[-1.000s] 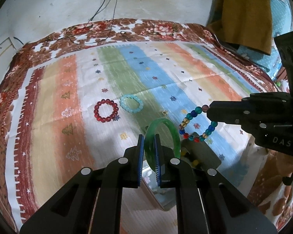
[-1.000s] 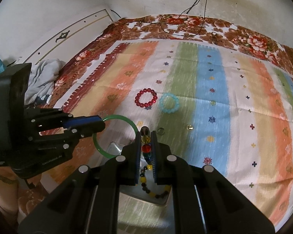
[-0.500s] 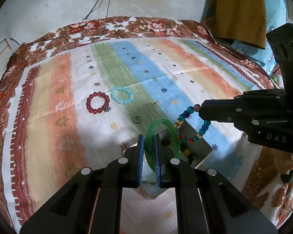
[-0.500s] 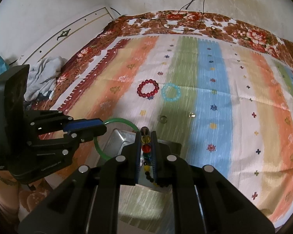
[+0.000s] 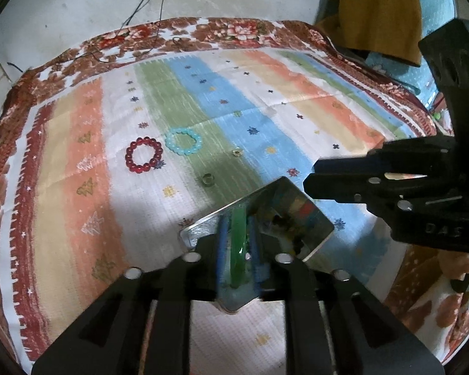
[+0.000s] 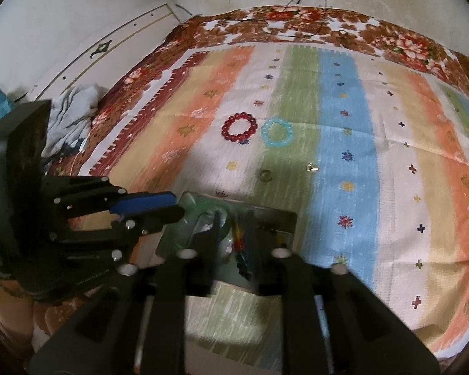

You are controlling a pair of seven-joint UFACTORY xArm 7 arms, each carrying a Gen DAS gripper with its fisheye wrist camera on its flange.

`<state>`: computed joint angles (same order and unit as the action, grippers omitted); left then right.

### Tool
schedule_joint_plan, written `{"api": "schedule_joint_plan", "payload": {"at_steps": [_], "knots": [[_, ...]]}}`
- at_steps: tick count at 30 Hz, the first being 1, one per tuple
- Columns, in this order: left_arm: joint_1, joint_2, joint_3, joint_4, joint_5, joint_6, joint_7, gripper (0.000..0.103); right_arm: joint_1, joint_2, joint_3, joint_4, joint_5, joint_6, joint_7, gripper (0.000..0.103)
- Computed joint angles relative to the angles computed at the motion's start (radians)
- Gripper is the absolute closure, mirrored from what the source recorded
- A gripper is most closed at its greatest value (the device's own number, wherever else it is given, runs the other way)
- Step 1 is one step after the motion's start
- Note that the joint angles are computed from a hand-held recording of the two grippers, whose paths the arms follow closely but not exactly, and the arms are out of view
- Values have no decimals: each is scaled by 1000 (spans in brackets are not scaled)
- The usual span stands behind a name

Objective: Organize jewelry
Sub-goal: 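Open both tools to drop the bangle and bracelet into the tin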

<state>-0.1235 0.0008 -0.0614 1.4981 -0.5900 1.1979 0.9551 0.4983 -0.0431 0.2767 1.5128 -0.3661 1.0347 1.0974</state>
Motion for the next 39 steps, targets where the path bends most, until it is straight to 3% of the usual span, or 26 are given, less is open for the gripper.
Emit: {"api": "schedule_joint_plan", "payload": {"at_steps": [1, 6, 12, 17, 20, 25, 34, 39], "knots": [[0, -1, 0, -2, 3, -12, 0, 70, -2, -3, -2, -3, -3, -1, 8, 55], [8, 26, 4, 25, 13, -50, -49, 56, -16, -20, -7, -24, 5, 0, 35, 53], [30, 86, -1, 94, 26, -60, -111, 46, -39, -38, -12, -49, 17, 7, 63, 44], [44, 130, -11, 136, 51, -75, -151, 45, -57, -31, -12, -38, 9, 51, 82, 33], [39, 143, -18, 141, 90, -118, -180, 45, -63, -28, -18, -40, 11, 59, 90, 32], [33, 161, -28, 148, 128, -166, -206, 36, -70, -14, -20, -13, -30, 109, 107, 26], [26, 279, -43, 281, 205, -169, -301, 33, -67, 37, -38, 46, -86, 203, 87, 26], [29, 335, -44, 339, 250, -176, -356, 33, -65, 65, -62, 60, -86, 175, 50, 26]]}}
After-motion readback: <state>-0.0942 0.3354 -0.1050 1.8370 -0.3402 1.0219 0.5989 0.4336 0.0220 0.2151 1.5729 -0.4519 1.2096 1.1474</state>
